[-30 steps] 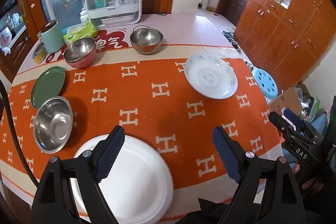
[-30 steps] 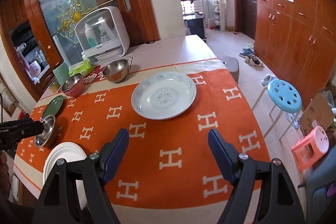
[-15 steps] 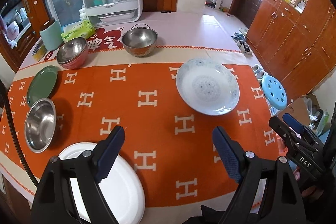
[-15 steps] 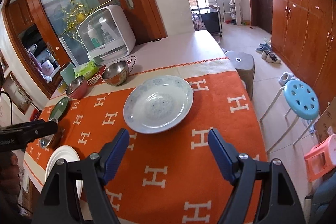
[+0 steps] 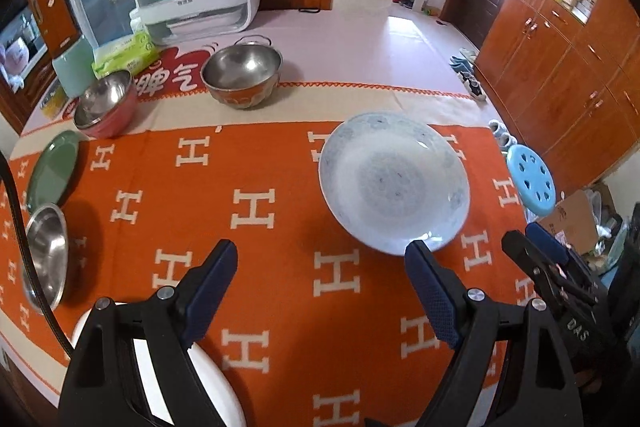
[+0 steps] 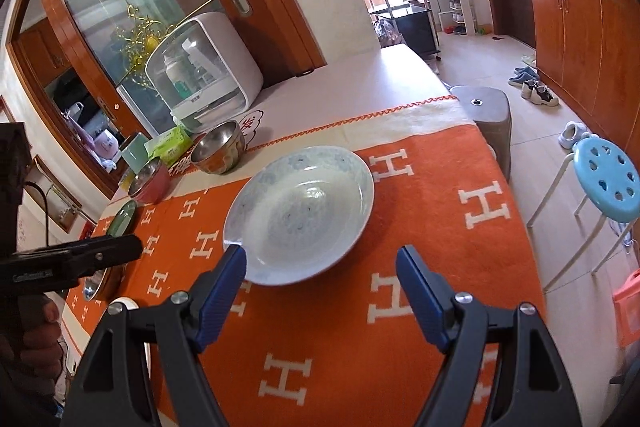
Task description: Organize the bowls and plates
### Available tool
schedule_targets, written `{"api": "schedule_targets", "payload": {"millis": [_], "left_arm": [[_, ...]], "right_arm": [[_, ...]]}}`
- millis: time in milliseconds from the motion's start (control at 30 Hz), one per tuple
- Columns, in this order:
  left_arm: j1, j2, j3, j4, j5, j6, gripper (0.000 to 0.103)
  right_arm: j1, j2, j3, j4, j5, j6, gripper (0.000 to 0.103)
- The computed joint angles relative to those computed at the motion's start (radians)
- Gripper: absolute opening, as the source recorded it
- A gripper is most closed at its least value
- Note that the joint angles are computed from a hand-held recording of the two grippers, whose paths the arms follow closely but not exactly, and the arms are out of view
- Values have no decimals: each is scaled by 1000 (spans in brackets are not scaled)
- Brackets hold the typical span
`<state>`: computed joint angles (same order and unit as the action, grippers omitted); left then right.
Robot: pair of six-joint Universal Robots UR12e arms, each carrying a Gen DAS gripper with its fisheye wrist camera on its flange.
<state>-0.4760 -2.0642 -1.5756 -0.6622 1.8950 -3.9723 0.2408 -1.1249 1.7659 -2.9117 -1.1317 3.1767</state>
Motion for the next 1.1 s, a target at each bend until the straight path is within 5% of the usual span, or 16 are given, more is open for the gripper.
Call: {"api": "schedule_targets", "payload": {"millis": [267,733,1100], "left_arm": [[37,-64,27,20,-69,-34,85],[63,-144,82,1,-125,22,85],[72,-155,70,60,-158,5,77]], "right_arm": [[-12,62,-34,-20,63,20,78],[-22,124,-77,17,177,-1,77],[-20,141,-88,24,165,16,55]]}}
